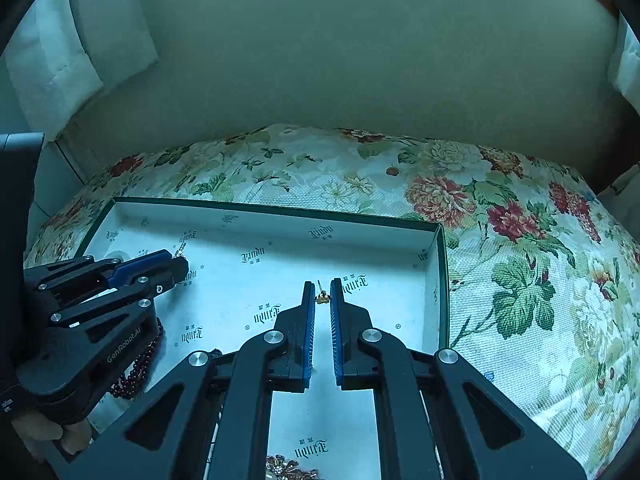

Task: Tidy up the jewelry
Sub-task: 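Carry brooch and gold stud into the green box and open both grippers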

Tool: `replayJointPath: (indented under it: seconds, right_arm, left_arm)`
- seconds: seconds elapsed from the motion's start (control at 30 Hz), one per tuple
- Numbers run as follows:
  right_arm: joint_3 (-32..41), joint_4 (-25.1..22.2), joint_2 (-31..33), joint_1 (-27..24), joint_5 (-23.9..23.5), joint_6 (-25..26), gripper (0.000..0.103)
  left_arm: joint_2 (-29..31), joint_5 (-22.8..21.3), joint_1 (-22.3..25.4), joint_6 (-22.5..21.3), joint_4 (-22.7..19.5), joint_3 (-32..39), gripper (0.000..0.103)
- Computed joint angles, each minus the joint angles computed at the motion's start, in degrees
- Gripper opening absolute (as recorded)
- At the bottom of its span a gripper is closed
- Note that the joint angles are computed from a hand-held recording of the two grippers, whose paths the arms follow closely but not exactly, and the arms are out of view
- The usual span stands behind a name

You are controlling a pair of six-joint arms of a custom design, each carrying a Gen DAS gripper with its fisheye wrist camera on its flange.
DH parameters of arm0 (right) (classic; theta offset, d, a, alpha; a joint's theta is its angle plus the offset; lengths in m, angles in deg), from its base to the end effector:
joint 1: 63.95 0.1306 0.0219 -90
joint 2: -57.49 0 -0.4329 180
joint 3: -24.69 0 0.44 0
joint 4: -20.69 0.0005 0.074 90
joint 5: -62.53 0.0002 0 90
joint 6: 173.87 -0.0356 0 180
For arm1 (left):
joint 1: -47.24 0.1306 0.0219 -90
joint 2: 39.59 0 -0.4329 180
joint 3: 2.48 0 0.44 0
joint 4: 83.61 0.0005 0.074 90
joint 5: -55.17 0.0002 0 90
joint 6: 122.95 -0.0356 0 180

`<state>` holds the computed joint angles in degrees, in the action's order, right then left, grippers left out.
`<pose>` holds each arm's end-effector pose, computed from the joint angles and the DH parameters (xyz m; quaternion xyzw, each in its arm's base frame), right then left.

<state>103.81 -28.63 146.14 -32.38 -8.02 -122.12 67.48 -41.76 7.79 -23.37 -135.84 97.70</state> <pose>0.4334 0.2518 0.3984 0.1006 0.9452 0.0180 0.3101 0.4980 -0.4048 0.3977 0.2324 0.9338 -0.0573 0.2660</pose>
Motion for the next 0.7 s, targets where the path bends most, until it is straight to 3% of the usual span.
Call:
replayJointPath:
  seconds: [0.47, 0.6, 0.7]
  right_arm:
    - [0.2, -0.2, 0.6, -0.4, -0.7, 0.1, 0.008]
    - [0.1, -0.1, 0.7, -0.5, -0.4, 0.1, 0.008]
    - [0.0, 0.0, 0.8, -0.6, -0.9, 0.0, 0.008]
  left_arm:
    - [0.2, -1.0, 0.3, 0.0, 0.1, 0.5, 0.015]
    - [0.1, -0.8, 0.3, 0.1, 0.3, 0.4, 0.032]
    - [-0.1, -0.7, 0.3, 0.2, 0.4, 0.3, 0.035]
